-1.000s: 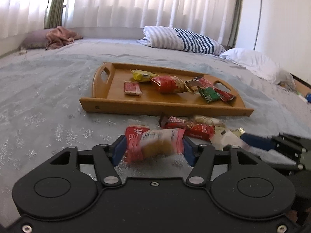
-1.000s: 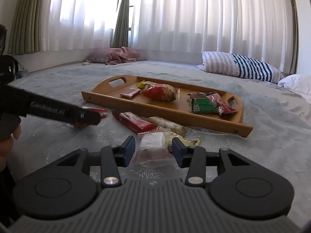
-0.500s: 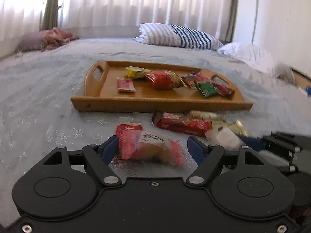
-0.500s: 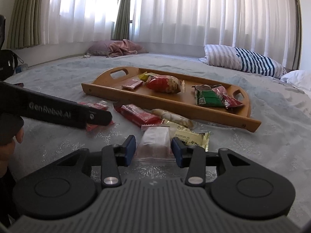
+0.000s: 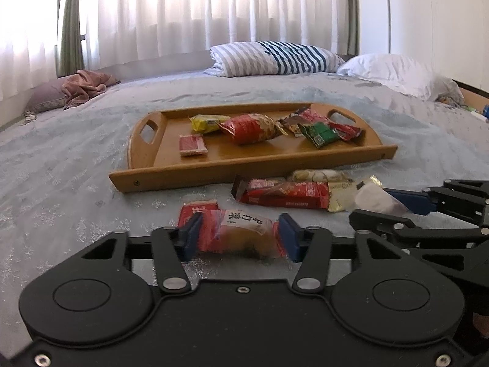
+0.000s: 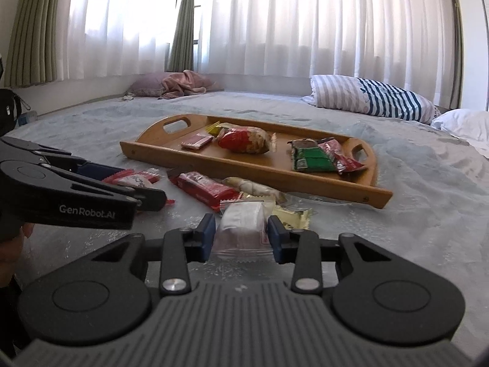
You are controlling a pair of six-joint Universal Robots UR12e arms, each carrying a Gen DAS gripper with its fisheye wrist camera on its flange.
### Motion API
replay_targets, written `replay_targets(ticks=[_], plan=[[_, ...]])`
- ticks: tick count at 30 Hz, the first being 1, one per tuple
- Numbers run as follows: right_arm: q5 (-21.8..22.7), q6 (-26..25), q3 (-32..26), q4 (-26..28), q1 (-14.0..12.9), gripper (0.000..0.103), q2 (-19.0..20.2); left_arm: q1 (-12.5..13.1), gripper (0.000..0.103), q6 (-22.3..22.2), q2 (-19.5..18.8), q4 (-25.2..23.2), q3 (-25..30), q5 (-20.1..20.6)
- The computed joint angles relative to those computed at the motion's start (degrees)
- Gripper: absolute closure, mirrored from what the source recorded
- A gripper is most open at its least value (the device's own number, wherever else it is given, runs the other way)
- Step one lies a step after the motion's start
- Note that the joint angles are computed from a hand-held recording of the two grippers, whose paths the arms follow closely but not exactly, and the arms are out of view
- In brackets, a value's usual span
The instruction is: Organize snacks
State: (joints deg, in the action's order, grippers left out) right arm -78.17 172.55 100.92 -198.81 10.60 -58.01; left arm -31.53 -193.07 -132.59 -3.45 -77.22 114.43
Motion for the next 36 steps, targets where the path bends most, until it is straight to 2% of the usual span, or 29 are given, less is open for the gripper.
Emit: replay_targets(ticks=[9,11,14,16,20,23,25,26,28,30,34,36], plan=[[-0.56,1.28,-0.55,-1.55,-0.2,0.062,0.11,0.37,0.063,-2.57,0.31,-0.72,0.43,-0.46],[-0.63,1.69,-0.84,-1.75,-0.24,0.061,0.21,0.49,0.08,-3.39,0.29,-1.0,0.82,-0.02],[-1.05,2.26,-1.35,-2.04,-0.25,0.061,0.37,1.2,0.082,-5.28,0.52,-1.43,1.32,-1.49],[-1.28,2.65,-1.78,-2.04,-0.29,0.061,0.5,1.39,0.086,-6.1,0.37,-1.95,1.95,-0.94],[-2.15,3.33,-2.15,-2.54,-0.3,0.061,0.67,1.37,0.085,-5.88,0.42,-3.3,2.2,-0.13],[-2.51,3.54,-2.05,-2.22,-0.36,0.061,0.59,1.08,0.071,-4.97,0.64,-3.11,1.33,-0.19],[-2.98,3.35,-1.83,-2.15,-0.35,0.063,0.53,0.93,0.056,-4.41,0.85,-2.66,0.67,-0.75],[-3.33,3.23,-1.77,-1.84,-0.33,0.067,0.47,0.91,0.053,-4.18,0.98,-2.21,0.28,-1.37],[-3.51,3.26,-1.68,-1.4,-0.38,0.067,0.39,0.79,0.041,-3.84,1.05,-1.84,-0.06,-2.05],[-3.6,3.07,-1.57,-0.85,-0.4,0.067,0.31,0.61,0.033,-3.67,0.86,-1.97,0.0,-1.91],[-3.16,3.0,-1.04,-0.49,-0.42,0.063,0.11,0.48,0.031,-3.53,0.34,-2.88,0.58,-2.13],[-2.97,3.01,-0.49,-0.64,-0.44,0.048,-0.03,0.34,0.033,-2.88,-0.12,-2.89,1.08,-1.51]])
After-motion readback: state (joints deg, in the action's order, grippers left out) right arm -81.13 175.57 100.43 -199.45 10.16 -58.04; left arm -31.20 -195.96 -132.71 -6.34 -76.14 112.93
